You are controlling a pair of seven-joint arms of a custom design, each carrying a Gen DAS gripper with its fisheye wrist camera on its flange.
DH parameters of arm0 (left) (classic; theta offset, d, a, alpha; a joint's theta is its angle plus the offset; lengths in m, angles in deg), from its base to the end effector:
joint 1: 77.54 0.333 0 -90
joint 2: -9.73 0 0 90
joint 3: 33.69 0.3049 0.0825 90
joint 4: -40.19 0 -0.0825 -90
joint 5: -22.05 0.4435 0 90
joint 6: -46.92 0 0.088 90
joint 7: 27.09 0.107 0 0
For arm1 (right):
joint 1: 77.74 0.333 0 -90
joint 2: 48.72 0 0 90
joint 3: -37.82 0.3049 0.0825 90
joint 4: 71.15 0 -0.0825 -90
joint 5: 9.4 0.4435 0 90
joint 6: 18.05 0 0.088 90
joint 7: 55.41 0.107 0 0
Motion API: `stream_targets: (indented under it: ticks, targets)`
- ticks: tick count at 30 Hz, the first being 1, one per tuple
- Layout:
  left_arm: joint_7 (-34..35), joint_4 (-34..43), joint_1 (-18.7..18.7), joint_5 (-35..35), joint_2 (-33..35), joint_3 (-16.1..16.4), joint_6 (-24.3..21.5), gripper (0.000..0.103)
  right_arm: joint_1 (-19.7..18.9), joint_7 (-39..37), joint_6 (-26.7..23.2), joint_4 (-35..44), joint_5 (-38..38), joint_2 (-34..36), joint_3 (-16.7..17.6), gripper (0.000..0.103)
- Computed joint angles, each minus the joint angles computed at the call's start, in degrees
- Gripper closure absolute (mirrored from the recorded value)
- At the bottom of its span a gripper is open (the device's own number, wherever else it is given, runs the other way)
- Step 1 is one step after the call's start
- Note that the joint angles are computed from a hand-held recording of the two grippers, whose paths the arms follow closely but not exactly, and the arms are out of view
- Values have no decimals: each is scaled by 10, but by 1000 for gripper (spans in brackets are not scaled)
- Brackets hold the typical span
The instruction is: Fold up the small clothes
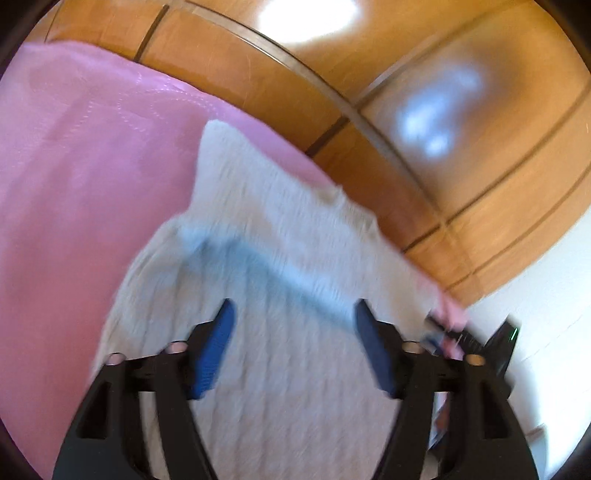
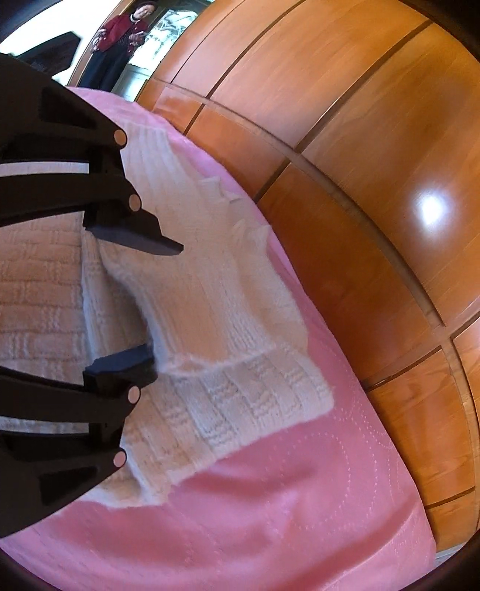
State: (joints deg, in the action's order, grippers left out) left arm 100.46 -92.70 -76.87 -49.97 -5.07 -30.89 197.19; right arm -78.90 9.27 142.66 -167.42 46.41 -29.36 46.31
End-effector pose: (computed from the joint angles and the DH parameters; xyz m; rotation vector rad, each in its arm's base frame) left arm 0.5535 0.0564 0.4544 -2.2459 1.5221 -1.4846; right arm 0.7430 0.0440 0.4442 -1.3141 1.7264 -0.1833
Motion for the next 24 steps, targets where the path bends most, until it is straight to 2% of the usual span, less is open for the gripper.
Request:
stream_targets:
  ticks: [2,3,4,5,7,8,9,10,11,12,14,17,19,23,24]
  targets:
    - [-9,31,0,-29,30,4,-2,27,4,5,1,-1,-17,1,-5,69]
    - [-18,41,3,-36,38,0,4,27,12,19,4,2,-42,3,-12,79]
    - [-33,51,7,-35,49,-6,28,28,14,23,6,4,-55,6,-14,92]
    - [-47,57,11,-28,56,-14,61,44,18,28,13,4,-73,6,-16,96]
    - [-72,60,19,-5,63,-20,101,64,4,-14,29,0,-53,-1,6,96]
    - [-92,59,23,13,65,-21,106,71,-5,-47,27,0,-27,-4,21,96]
    - [-143,55,33,72,71,-24,105,76,1,-42,23,3,-41,-1,15,96]
    - [-188,52,41,132,76,-29,107,82,22,-6,21,7,-88,6,-7,96]
    - [-229,44,48,195,78,-34,108,87,45,52,16,14,-155,18,-34,96]
    - [-248,38,50,231,76,-36,110,88,49,79,5,20,-181,26,-41,96]
    - [-266,16,48,283,62,-36,119,88,33,88,2,23,-180,34,-26,97]
    - [-334,0,54,369,36,-41,110,84,8,65,16,6,-144,21,3,87]
    - [-334,-23,44,391,11,-34,126,82,-1,50,20,-11,-126,5,11,61]
    - [-315,-42,15,442,-19,-27,194,82,30,73,90,-79,-176,-48,-19,58]
    - [-298,-37,-2,440,-15,-14,203,80,31,72,104,-89,-183,-56,-20,58]
